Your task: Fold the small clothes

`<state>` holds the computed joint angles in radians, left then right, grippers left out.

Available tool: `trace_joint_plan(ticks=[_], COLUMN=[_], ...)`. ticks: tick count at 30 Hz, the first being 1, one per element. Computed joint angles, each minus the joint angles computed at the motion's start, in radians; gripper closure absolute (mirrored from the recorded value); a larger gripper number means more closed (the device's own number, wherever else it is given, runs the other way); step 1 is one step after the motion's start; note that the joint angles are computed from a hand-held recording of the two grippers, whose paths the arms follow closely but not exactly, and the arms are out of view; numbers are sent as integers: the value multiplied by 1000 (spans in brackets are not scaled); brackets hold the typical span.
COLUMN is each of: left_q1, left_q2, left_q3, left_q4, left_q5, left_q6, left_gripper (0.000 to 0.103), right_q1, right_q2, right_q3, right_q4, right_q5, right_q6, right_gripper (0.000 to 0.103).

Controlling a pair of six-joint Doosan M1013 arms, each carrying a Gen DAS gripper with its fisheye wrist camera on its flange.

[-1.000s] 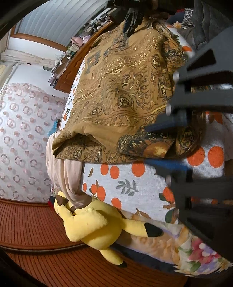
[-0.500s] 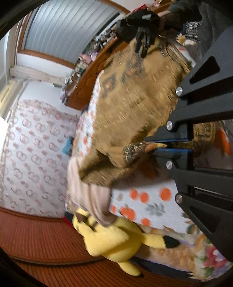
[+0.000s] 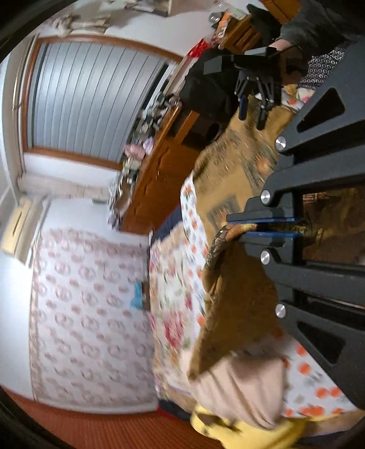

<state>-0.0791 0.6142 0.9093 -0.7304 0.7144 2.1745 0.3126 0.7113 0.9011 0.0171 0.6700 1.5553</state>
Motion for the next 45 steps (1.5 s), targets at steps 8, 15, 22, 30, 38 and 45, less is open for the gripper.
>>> trace_joint_plan(ticks=[8, 15, 22, 30, 38, 45], left_q1=[-72, -125, -157, -141, -94, -51], left_q2=[167, 258, 330, 277, 182, 107], left_q3=[-335, -537, -648, -533, -327, -159], left_q4=[46, 54, 150, 216, 280, 357], left_q5=[217, 379, 494, 426, 306, 208], left_q6=[-36, -75, -120, -132, -145, -214], left_gripper=[103, 102, 91, 65, 62, 62], right_q1=[-34, -56, -71, -74, -54, -20], right_q2=[-55, -90, -99, -88, -34, 84], right_q3=[85, 138, 166, 144, 28, -195], right_q4=[-54, -99, -96, -72, 12, 136], right_q5=[-68, -104, -108, -104, -50, 88], right_q6=[72, 143, 170, 143, -8, -203], right_gripper=[27, 27, 27, 27, 27, 27])
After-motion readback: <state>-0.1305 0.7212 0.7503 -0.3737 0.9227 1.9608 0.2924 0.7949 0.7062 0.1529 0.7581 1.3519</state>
